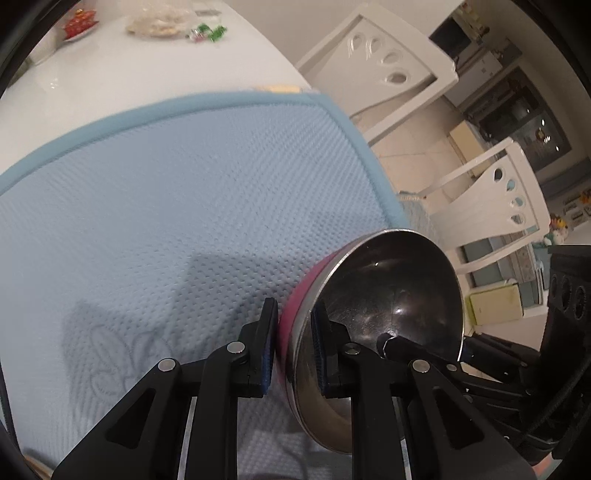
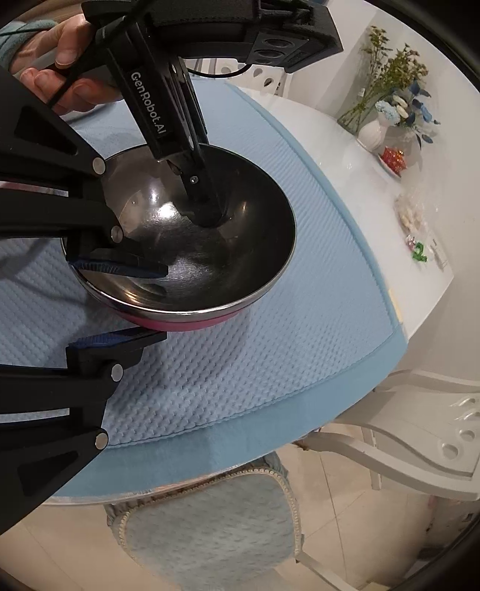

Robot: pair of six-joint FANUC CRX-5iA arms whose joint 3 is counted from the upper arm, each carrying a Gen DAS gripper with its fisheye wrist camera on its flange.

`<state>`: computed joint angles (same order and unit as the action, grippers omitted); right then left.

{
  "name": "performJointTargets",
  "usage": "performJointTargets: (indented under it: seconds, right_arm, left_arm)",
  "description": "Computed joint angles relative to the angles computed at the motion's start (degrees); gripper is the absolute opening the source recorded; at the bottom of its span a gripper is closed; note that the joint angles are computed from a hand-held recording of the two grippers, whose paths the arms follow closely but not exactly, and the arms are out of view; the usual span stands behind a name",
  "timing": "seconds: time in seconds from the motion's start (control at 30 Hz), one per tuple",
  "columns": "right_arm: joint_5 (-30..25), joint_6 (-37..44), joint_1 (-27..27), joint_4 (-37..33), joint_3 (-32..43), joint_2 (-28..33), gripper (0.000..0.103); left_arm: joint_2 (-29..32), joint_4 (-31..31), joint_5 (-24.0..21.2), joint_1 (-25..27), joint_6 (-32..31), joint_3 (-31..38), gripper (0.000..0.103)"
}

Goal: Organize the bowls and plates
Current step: 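Lift the magenta bowl and carry it over the nested bowls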

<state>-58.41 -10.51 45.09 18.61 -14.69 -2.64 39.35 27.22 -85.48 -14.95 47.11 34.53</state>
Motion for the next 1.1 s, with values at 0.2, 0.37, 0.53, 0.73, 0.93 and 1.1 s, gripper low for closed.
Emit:
performJointTargets:
  seconds: [0.2, 0.37, 0.53, 0.73, 0.93, 1.1]
  right_arm:
    - [-1.47, -1.86, 1.75, 2.32, 1.53, -1.55, 0.027]
    - [-4.86, -3.05, 4.58, 4.16, 5.0, -1.23, 0.027]
    - [-8.64, -4.74, 7.9, 5.28, 9.27, 0.85, 0.028]
    - [-6.36, -6.83, 10.77, 6.0, 9.73, -0.06, 0.028]
    - [-6.52, -4.49, 12.34, 4.53, 12.97, 2.05, 0.029]
    - [-5.45, -2.44, 12.6, 0.92, 13.67, 2.83, 0.029]
  left_arm:
    - [-5.31, 4.06, 1.65, 2.38, -1.2, -4.93, 0.015]
    - [-11.35, 6.18, 4.36, 4.67, -2.52, -10.68, 0.015]
    - [-16.87, 8.19, 7.2, 7.38, -3.74, -16.92, 0.017]
    - [-20.51, 10.88, 6.17, 11.48, -3.59, -21.27, 0.017]
    - [-23.27, 10.82, 6.74, 14.22, -3.19, -25.13, 0.017]
    - [-24.02, 9.41, 6.12, 15.64, -2.08, -27.55, 0.017]
